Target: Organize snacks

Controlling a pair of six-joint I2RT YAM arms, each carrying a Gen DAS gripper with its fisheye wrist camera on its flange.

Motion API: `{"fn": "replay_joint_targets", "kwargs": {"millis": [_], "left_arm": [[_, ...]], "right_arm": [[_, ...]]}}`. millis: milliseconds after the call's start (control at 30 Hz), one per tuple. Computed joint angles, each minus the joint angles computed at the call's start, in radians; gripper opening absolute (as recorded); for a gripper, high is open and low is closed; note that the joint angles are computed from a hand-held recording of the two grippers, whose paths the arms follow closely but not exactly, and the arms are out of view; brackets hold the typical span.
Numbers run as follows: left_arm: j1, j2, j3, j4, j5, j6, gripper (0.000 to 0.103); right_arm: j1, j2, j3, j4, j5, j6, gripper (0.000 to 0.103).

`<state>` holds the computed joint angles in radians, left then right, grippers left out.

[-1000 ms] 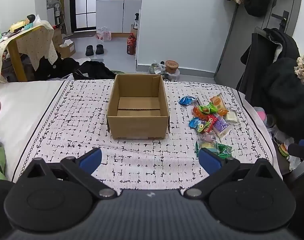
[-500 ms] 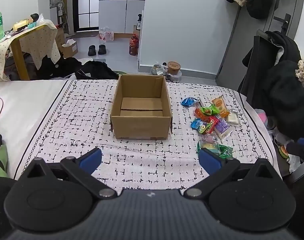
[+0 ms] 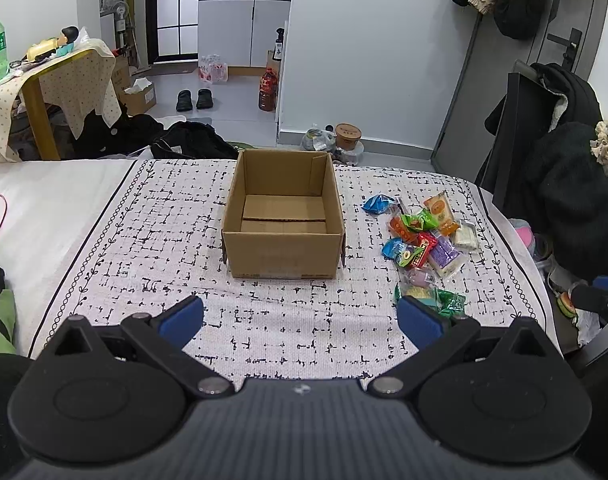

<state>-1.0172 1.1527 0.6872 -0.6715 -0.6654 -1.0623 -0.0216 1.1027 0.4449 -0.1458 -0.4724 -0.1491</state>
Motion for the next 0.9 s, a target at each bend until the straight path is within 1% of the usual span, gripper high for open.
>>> {"fn": "replay_joint_targets", "kwargs": {"millis": [900], "left_arm": [[0.001, -0.021, -0.001, -0.022, 0.004, -0.002, 0.103]], "right_arm": [[0.006, 0.012, 0.019, -0.015, -0.01, -0.002, 0.103]]}}
